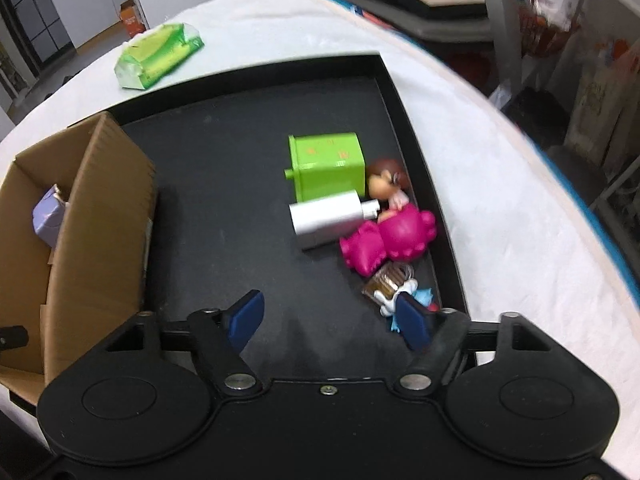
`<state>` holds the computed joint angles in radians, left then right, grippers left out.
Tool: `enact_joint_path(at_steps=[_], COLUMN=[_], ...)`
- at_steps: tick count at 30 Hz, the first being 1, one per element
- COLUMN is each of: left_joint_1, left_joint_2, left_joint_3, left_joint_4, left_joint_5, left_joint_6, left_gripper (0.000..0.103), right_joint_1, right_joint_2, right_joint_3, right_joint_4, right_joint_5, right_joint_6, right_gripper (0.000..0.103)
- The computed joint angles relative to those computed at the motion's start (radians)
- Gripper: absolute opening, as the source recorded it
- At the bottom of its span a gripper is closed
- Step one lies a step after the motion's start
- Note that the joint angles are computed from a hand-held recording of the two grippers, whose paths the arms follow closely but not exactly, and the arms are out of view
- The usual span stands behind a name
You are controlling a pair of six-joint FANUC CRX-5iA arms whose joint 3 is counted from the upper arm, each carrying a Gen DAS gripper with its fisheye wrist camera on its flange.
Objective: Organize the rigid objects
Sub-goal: 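Withdraw the right gripper from the box toward the figures on the tray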
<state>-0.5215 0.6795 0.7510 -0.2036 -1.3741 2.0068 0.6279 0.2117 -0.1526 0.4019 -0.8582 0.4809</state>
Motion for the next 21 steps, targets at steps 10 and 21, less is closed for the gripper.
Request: enact_joint_path(at_steps=[10,21], left_joint_1=[-0.02,-0.032], left_joint_2=[0.054,0.08], left_joint_3=[0.11,0.158], left_joint_4=[-0.052,-0.064], left_joint_5=[-0.09,-0.145], left_joint_6=[0.024,0.032], left_gripper=[0.037,0.039], right_joint_1=[-0.035,-0.031], right_joint_2=[0.006,0.001], right_joint_3=[-0.009,-0.036], right_joint_4=[-0.067,-0.011], right_joint_5=[0.053,0.061], right_joint_6=[0.03,0.014], right_gripper=[0.066,0.055])
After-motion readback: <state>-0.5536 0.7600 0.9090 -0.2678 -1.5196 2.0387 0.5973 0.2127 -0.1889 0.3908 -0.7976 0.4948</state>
